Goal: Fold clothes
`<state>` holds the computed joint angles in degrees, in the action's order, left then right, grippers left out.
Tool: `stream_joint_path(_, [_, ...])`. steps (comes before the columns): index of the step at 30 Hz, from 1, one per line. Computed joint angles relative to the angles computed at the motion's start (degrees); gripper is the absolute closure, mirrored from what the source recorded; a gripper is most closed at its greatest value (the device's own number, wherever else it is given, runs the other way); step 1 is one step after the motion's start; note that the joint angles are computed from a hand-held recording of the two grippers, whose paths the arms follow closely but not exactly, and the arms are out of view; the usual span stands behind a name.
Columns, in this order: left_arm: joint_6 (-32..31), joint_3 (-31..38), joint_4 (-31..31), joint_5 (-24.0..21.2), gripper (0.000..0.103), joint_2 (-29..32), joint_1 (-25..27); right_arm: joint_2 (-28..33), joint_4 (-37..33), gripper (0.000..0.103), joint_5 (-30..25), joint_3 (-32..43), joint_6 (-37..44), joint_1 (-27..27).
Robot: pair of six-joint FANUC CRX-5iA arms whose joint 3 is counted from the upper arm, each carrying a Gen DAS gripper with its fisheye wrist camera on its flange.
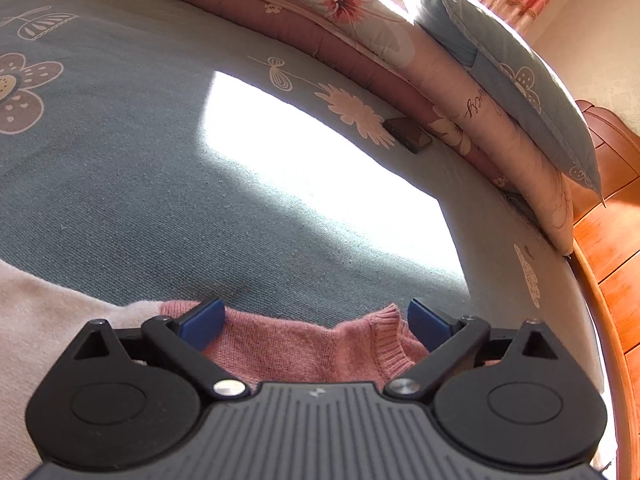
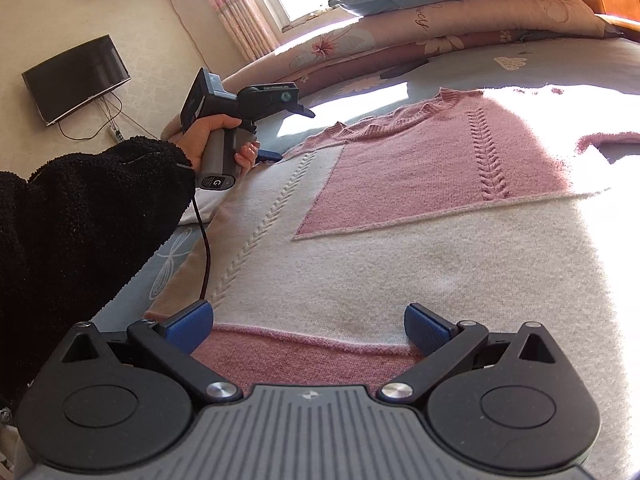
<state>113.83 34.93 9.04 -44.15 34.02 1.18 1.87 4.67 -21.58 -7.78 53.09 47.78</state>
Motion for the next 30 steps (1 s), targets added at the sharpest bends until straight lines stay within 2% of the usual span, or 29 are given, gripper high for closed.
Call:
stream_joint_path(2, [2.28,4.95,-3.05,-4.71,0.007,1.59,-0.69,-0.24,0.78,0.0,0.47,-0.47,-1.07,-0.01])
stream_joint_path(3, [2.78,5.43,-3.55,-5.13,0.007,1.46,-0.91,-0.37,1.56,0.0,0.85,-0.82,-1.87,0.06])
stream_joint_path(4, [2.02,3.93,-2.43,-3.57,0.007,0.53,-0.97,-0.49,2.35,0.0,1.19,-1.15,-2.67,0.1])
stream_joint_path(7, [-4.95,-2.22,7.03,1.59,0.007,-1.97,-0.9,-0.7,3.39,0.0,1.64,-1.64,-3.9,0.09])
stream_joint_path(9, [-12.28,-4.74,15.09,2.29,0.007,-2.0,-1.31,-0.72,2.84,0.0,1.39,-1.44,-3.65,0.0])
stream_joint_path(11, [-16.63,-4.35,18.0,1.19,0.006,-0.91,-2.11,-0.74,2.56,0.0,1.1,-1.29,-3.59,-0.06])
stream_joint_path(17, [-3.25,7.86,3.24,-6.67,0.007,5.21,-3.85,-0.53,1.14,0.0,-0.83,-0.09,-3.07,-0.74])
stream_joint_path(20, [-4.08,7.83,7.3,-4.87,0.007,5.23,-4.18,-1.39,5.7,0.0,0.48,-1.85,-6.81,-0.78])
stream_joint_path(22, [-7.99,8.06,11.68,-3.77,0.007,5.71,-4.92,-2.05,9.82,0.0,1.54,-3.37,-10.53,-0.87])
stream_joint_path(25, [-13.7,10.26,18.91,-3.76,0.006,8.1,-6.16,-2.67,11.03,0.0,2.01,-4.11,-12.78,-1.45])
stream_joint_path(27, [-13.89,15.42,20.96,-6.21,0.006,11.99,-7.03,-2.68,9.91,0.0,1.36,-3.7,-12.74,-1.71])
stream_joint_path(30, [-9.3,28.29,17.96,-13.02,0.006,19.68,-8.08,-2.47,7.67,0.0,0.1,-2.66,-11.11,-1.94])
